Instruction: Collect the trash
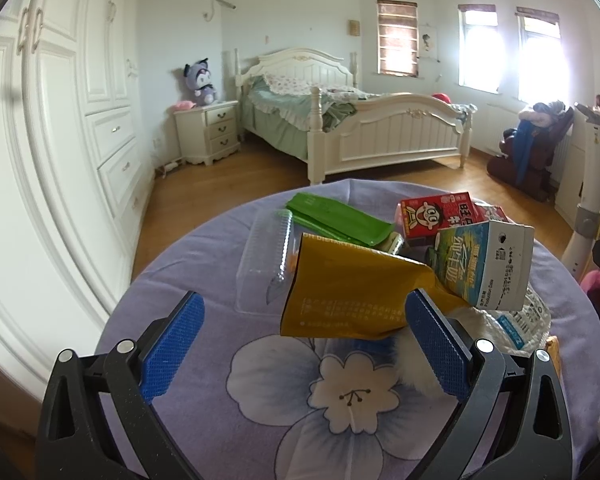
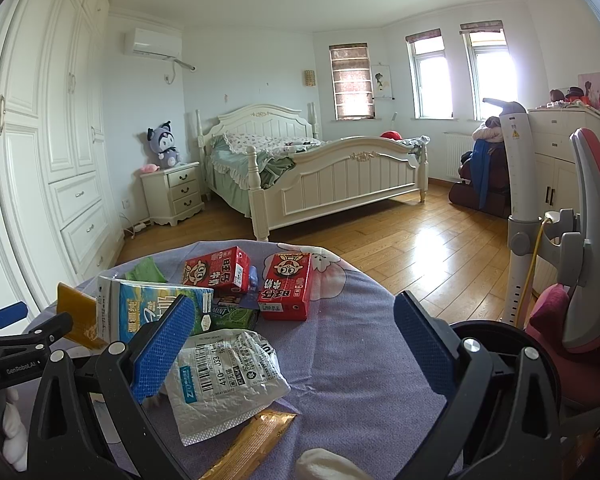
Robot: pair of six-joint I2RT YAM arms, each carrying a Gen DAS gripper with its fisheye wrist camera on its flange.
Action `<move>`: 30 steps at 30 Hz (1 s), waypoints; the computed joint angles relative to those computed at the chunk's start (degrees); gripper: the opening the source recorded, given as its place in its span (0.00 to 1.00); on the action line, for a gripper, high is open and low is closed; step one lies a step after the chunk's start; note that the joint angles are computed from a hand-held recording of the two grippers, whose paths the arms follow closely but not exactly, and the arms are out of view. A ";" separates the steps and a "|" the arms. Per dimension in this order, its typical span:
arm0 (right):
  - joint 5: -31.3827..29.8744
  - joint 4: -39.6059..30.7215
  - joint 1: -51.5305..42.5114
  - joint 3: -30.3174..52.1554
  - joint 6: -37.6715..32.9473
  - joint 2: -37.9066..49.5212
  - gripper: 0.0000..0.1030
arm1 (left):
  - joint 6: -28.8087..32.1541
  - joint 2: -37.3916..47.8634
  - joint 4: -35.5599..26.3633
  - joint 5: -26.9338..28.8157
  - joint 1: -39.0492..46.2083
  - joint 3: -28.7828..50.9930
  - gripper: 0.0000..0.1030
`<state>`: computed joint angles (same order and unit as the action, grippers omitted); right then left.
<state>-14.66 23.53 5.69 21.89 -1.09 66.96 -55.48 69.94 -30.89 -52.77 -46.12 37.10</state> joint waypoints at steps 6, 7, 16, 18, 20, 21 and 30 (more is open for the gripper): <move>0.17 -0.12 0.18 -0.01 0.04 -0.08 0.95 | 1.19 -1.31 0.89 1.13 1.34 -0.69 0.96; 0.06 -0.07 0.07 0.00 -0.01 -0.04 0.95 | 1.48 -1.47 1.14 1.41 1.61 -0.85 0.96; -0.59 -0.13 -0.47 0.15 0.42 0.55 0.95 | 3.26 -1.80 2.98 2.84 3.43 -1.41 0.96; -0.91 0.12 -0.76 0.32 0.55 0.99 0.95 | 3.26 -1.78 3.12 2.78 3.50 -1.42 0.96; -1.05 0.19 -0.90 0.33 0.69 1.00 0.95 | 3.45 -1.84 3.45 2.72 3.49 -1.49 0.96; -1.11 0.26 -0.97 0.29 0.70 1.03 0.95 | 3.49 -1.80 3.55 2.65 3.49 -1.49 0.96; -1.21 0.25 -1.05 0.30 0.68 1.03 0.95 | 2.43 -1.84 3.64 2.45 3.13 -2.06 0.96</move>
